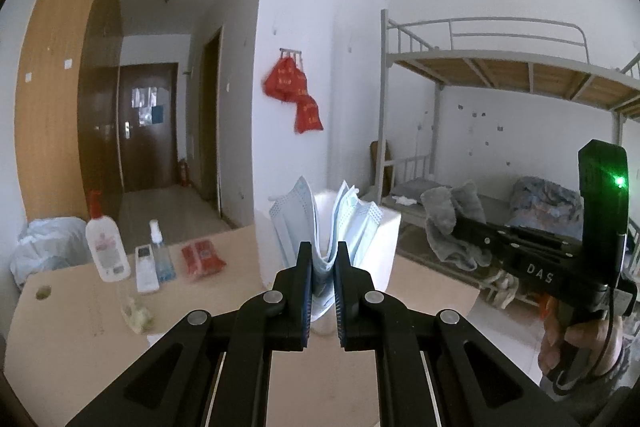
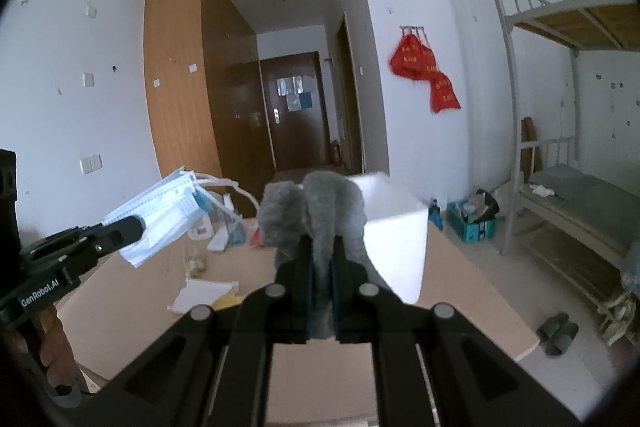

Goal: Organize soft objects
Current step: 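Carry the mask over the white foam box with the left tool and release it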

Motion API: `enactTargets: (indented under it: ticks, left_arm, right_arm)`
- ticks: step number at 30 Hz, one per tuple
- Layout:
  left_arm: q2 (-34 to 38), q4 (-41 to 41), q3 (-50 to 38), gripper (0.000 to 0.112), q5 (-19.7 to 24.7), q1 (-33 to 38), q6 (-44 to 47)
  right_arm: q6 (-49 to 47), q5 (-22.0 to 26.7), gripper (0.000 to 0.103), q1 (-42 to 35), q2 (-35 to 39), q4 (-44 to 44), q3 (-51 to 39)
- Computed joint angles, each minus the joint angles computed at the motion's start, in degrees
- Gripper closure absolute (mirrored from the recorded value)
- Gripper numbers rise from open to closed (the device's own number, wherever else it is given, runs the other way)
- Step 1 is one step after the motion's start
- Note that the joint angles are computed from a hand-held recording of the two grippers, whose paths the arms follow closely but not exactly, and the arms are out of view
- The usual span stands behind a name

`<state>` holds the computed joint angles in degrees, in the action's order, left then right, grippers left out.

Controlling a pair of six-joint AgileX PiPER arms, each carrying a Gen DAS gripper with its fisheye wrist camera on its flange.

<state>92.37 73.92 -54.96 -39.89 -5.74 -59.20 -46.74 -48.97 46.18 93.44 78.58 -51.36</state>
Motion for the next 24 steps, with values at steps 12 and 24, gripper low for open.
enactTargets:
  ticks: [12,24]
  left_arm:
    - [3.99,7.12,-11.00,0.102,3.95,-3.87,-11.27]
    - [17.11,24.79,-33.07,0.102,5.99,-8.28,-33.57]
  right_arm:
    - [-1.73,5.42,0.094,-6.21,-0.36,-3.33,-2.61]
    - [-0.59,15.98,0.093,-16.72,3.86,-7.57,-8.78]
